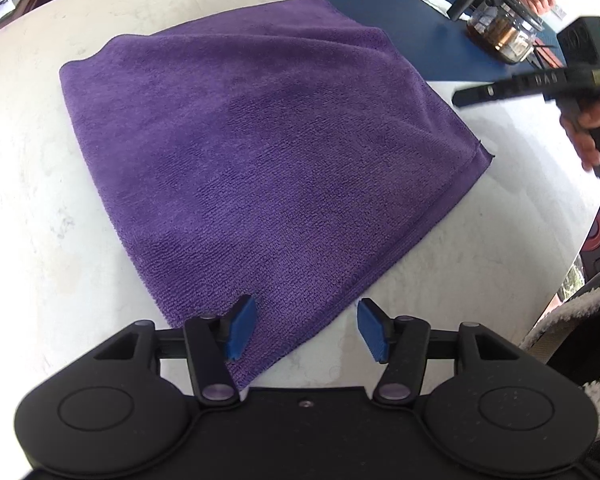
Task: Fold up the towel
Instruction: 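Bring the open right gripper back to the folded towel edge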
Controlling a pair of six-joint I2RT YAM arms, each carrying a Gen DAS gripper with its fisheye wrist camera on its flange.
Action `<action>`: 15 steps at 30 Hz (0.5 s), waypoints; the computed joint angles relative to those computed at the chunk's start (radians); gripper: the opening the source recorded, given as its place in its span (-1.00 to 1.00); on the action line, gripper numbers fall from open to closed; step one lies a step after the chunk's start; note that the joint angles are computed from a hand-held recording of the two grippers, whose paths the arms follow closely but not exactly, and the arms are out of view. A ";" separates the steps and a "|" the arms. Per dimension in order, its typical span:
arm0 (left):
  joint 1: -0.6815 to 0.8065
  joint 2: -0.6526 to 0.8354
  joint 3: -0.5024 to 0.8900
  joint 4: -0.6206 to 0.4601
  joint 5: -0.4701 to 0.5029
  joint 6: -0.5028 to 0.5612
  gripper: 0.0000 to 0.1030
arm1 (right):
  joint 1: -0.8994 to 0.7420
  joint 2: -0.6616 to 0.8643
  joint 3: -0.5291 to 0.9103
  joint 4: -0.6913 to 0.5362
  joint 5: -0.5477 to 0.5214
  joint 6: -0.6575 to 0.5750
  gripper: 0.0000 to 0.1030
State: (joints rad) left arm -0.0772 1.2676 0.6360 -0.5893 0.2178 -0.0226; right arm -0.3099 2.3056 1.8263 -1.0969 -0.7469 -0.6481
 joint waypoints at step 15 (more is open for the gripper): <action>-0.031 -0.013 -0.011 -0.001 -0.030 0.003 0.11 | -0.063 -0.098 -0.202 0.065 0.022 0.007 -0.60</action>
